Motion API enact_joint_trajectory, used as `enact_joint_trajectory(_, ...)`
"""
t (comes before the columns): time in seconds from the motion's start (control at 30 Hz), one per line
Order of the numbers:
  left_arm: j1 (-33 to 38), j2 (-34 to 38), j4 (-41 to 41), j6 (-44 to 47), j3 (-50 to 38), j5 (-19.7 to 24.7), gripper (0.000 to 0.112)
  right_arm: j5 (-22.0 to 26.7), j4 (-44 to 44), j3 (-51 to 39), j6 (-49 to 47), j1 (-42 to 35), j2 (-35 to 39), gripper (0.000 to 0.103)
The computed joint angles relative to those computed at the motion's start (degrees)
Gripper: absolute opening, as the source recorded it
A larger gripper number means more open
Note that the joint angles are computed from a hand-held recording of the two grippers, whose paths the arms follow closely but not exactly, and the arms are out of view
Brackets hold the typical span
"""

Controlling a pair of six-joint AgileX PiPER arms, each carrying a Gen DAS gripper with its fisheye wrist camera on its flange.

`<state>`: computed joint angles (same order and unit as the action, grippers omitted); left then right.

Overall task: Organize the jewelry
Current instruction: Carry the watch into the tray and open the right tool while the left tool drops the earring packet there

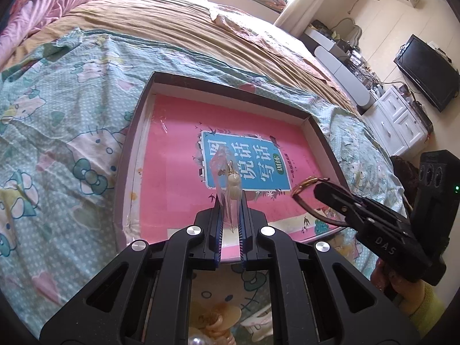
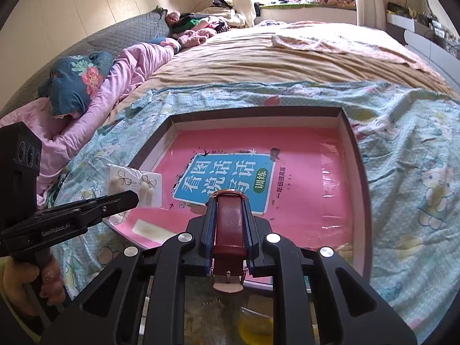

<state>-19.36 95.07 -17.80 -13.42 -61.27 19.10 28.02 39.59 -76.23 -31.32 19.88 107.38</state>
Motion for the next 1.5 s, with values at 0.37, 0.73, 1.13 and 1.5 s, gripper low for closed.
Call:
enact_joint_trajectory(0.37,1.1,2.5,-3.5,4.1,-0.5,-0.2,0.003,-0.9,-2.6,-1.5,3.4,-2.2,2.4,0.035)
enact_joint_trajectory(0.73,0.5,1.4,2.2,-1.7,0.4,0.0,0.025,-4.5,0.1,5.2,0.9,-5.4,-3.8,0.066)
enact_joint_trajectory(1.13,-1.4,-3.4,19.0,-19.0,2.5,0.7,0.058,-4.9,5.3,13.8,-5.7,-9.5,-13.6,0.081)
enact_joint_trajectory(1.5,-3.8,-10.3,32.5,-33.5,4.6,2.9,0.082,-4.7,5.7,18.6,-8.0,-11.6,-21.5,0.087)
